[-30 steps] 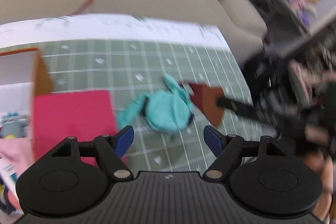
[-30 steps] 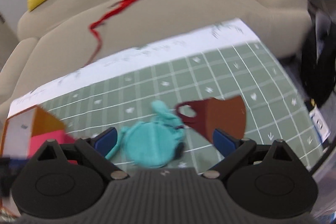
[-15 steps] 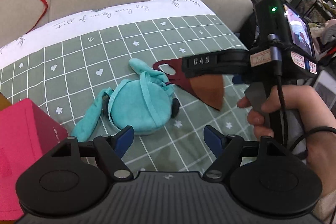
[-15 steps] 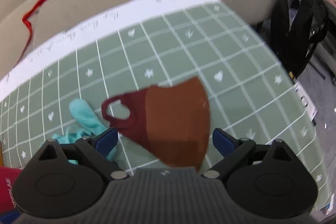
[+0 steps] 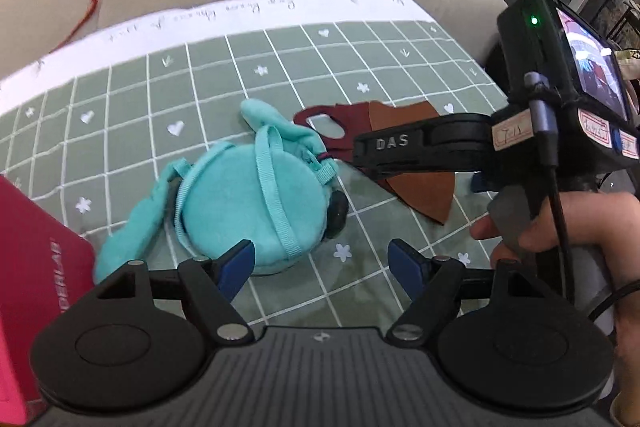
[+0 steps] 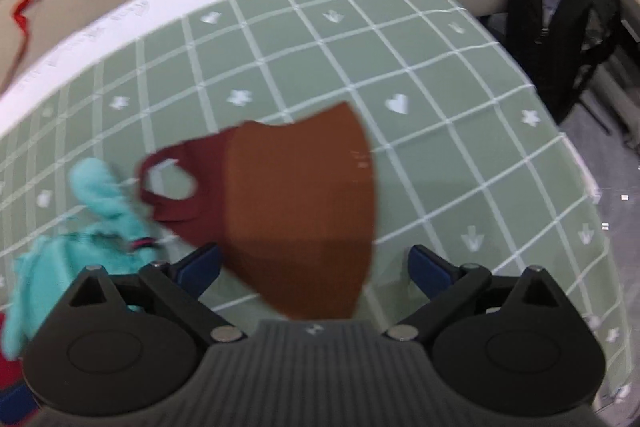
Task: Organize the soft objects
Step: 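Grasp the brown mask with the right gripper while the left grasps the teal plush strap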
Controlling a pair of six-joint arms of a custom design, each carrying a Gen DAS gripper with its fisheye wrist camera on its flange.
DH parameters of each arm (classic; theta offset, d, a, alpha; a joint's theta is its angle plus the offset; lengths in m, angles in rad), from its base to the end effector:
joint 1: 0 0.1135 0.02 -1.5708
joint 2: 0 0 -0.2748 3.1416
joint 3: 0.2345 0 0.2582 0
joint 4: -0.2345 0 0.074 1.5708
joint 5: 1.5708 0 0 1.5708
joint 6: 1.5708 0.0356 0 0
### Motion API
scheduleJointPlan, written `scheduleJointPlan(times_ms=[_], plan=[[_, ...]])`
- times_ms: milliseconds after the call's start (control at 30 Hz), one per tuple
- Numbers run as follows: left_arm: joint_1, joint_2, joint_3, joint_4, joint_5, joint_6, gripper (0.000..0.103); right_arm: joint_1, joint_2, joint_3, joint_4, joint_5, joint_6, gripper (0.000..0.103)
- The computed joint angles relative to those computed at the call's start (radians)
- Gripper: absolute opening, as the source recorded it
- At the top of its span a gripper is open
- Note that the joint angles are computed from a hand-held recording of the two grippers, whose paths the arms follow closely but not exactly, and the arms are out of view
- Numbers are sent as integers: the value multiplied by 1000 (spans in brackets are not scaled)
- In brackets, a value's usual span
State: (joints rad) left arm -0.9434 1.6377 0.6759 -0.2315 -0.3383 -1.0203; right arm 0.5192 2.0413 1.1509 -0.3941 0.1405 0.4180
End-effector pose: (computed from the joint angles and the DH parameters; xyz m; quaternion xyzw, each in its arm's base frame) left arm 0.1686 -0.2124 0.1160 -0.0688 0.9663 -0.0619 0.2402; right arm 0.3324 0.1842 0.0962 -0.0399 0.9866 0.0023 0.1583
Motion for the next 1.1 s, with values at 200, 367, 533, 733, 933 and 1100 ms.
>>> scheduleJointPlan(times_ms=[200, 367, 533, 733, 933, 1100], plan=[[42, 71, 39, 3, -15, 25, 89, 17, 28, 21, 10, -24, -42, 101], [77, 118, 57, 24, 6, 58, 89, 31, 36, 31, 2, -19, -60, 101], [98, 125, 48, 51, 31, 70, 89, 38, 11, -17, 49, -14, -75, 97], [124, 132, 45, 80, 52, 79, 90, 41, -38, -56, 71, -14, -108, 68], [136, 119, 19, 114, 63, 82, 90, 29, -75, -109, 124, -2, -133, 14], [127, 76, -15, 111, 62, 75, 90, -16, -92, -124, 128, -77, -144, 5]])
